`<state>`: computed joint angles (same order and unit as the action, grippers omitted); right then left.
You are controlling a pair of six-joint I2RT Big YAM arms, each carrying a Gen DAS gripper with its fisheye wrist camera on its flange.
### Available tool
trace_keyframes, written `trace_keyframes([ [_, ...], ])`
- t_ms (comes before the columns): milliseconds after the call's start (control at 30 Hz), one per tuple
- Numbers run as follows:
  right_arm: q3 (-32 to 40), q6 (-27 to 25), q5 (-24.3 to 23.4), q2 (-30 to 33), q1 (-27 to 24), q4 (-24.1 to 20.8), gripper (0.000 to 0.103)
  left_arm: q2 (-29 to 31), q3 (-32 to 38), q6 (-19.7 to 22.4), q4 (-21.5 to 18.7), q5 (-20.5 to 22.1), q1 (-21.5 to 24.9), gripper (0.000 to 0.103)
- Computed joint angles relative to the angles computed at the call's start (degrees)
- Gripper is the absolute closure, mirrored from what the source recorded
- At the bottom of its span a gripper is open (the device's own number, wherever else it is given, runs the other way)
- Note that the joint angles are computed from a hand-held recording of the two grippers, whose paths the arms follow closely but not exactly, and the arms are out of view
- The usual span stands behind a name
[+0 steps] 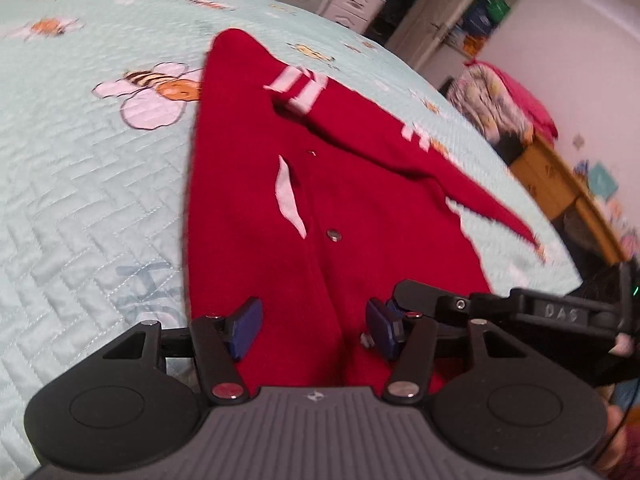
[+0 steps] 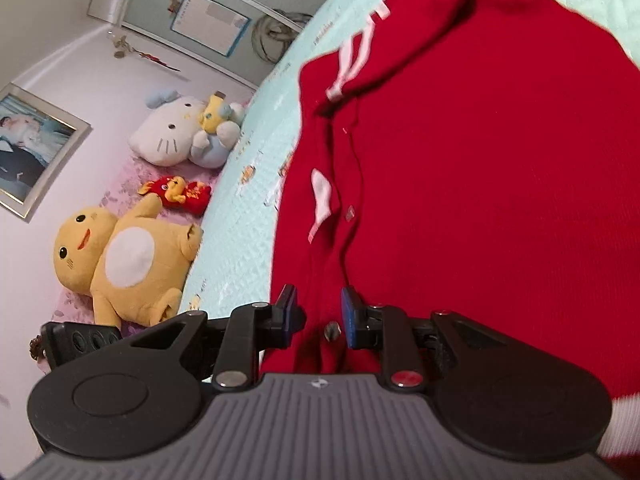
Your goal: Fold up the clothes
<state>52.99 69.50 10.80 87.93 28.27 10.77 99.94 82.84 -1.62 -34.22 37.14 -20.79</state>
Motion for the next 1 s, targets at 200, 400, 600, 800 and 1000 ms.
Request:
trace_keyframes([
  [200, -0.3, 0.2, -1.6, 1.3, -1.8, 2.3, 0.077, 2.2, 2.1, -1.3, -1.5, 0.1, 0.0, 0.043],
  [400, -2.6, 2.1, -2.5, 2.1, -2.4, 6.8, 0.086, 2.2, 3.1, -0.3, -3.2, 0.6, -0.1, 0.045],
  [600, -3.7, 2.2, -1.6, -0.4, -2.5, 7.5, 0.074, 1.7, 3.5, -3.6, -1.5, 1.4, 0.1, 0.046],
  [800, -3.2, 1.2, -3.1, -1.1, -4.3, 7.4, 0.074, 2.6, 4.8, -7.3, 1.9, 1.2, 0.1, 0.046],
  [1000, 4.7, -5.5, -8.7, 2.5, -8.3, 3.7, 0.074, 6.1, 9.6, -11.7, 6.3, -3.5, -0.5, 0.044],
])
